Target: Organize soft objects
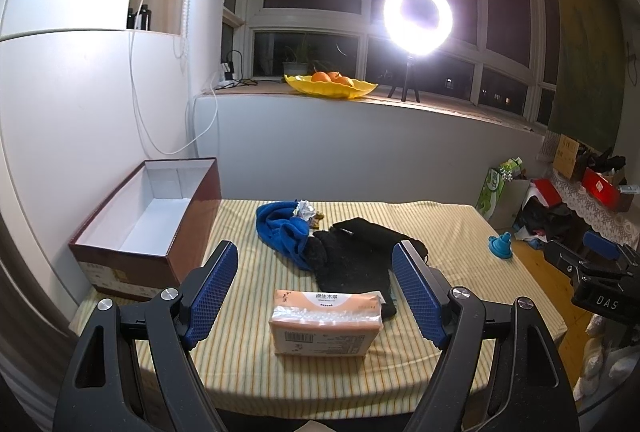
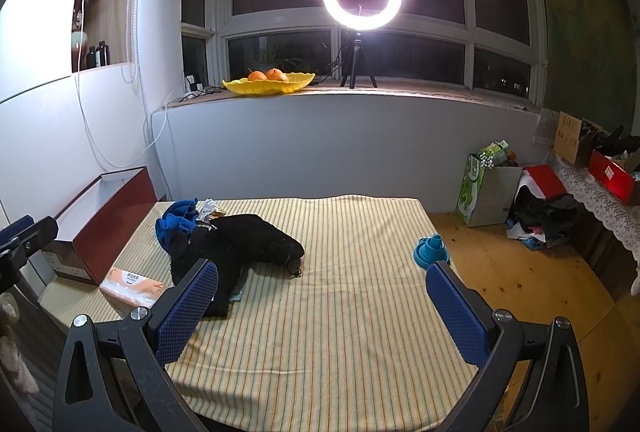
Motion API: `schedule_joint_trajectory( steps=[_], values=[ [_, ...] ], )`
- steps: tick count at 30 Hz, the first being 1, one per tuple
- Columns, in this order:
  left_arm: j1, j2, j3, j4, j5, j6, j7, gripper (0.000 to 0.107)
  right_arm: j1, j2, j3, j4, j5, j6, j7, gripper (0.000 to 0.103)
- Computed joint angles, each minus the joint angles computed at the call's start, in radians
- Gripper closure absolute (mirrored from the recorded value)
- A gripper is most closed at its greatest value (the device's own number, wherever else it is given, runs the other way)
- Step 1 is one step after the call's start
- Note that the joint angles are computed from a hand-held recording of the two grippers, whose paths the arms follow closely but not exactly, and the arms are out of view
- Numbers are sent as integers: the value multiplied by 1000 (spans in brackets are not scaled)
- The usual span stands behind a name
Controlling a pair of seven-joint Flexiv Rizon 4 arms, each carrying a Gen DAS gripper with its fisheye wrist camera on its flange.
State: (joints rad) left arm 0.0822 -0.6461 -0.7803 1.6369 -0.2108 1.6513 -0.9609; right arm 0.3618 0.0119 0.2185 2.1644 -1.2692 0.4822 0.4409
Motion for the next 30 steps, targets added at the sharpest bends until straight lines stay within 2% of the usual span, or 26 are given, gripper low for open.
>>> schedule_joint_trajectory(
  steps=[30],
  values=[
    [-7, -1, 8, -3, -3, -3, -1, 27, -3, -14, -8, -4, 8, 40, 6, 1]
  ],
)
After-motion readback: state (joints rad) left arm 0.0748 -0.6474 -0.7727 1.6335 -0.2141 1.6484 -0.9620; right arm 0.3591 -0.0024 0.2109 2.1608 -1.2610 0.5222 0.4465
